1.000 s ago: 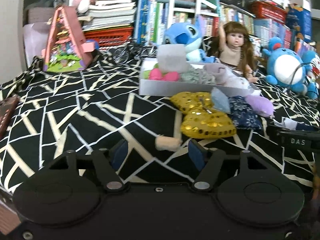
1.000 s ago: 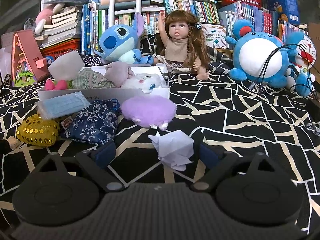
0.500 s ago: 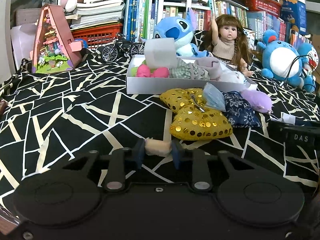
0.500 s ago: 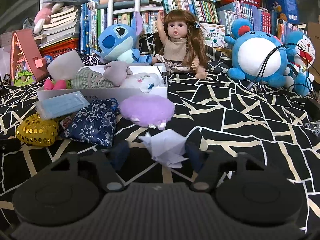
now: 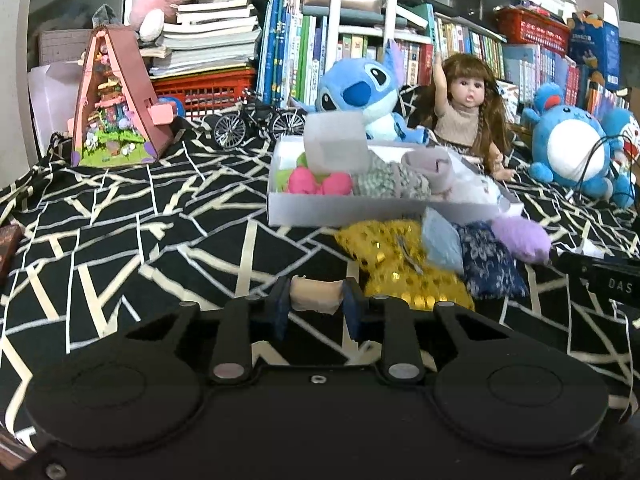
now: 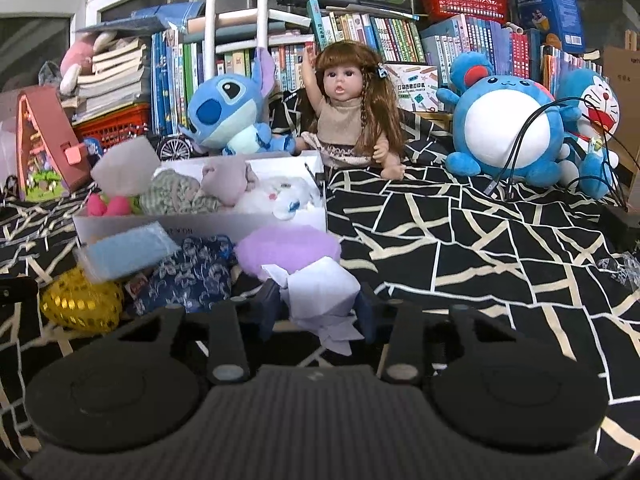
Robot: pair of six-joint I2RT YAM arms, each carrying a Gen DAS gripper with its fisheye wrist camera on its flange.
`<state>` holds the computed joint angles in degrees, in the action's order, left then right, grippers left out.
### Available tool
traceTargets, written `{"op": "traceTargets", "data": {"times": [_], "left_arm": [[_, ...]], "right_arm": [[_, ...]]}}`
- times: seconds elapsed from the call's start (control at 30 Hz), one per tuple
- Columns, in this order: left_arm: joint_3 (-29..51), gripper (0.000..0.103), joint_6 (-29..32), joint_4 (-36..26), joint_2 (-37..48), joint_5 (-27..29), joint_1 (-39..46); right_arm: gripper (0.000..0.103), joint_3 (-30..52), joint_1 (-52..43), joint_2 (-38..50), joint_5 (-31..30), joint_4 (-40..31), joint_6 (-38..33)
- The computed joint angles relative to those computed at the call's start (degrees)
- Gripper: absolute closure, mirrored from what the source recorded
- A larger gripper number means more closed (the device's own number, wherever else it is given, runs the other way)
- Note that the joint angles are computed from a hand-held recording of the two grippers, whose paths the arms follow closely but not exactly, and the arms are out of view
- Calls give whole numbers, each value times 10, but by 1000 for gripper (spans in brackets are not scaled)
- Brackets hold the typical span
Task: Organize soft objects
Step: 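Carry the beige piece with the left tool while the right tool carries the tissue into the box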
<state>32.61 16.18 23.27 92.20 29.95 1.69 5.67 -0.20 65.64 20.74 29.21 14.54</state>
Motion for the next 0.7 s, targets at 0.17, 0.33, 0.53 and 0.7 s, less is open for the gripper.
{"op": "traceTargets", "data": {"times": [0.17, 0.33, 0.53, 0.7], "left_arm": [[42, 77, -15, -29, -2, 5, -6], [96, 77, -29, -68, 0, 8, -16], [178, 77, -59, -121, 23, 10, -37], [247, 77, -88, -154, 54, 1, -63]], "right_arm": [[57, 29, -12, -24, -19, -45, 2], [57, 71, -29, -23, -47, -84, 7], [57, 133, -42, 10, -67, -116, 2], [57, 179, -58, 37, -91, -127, -6]]}}
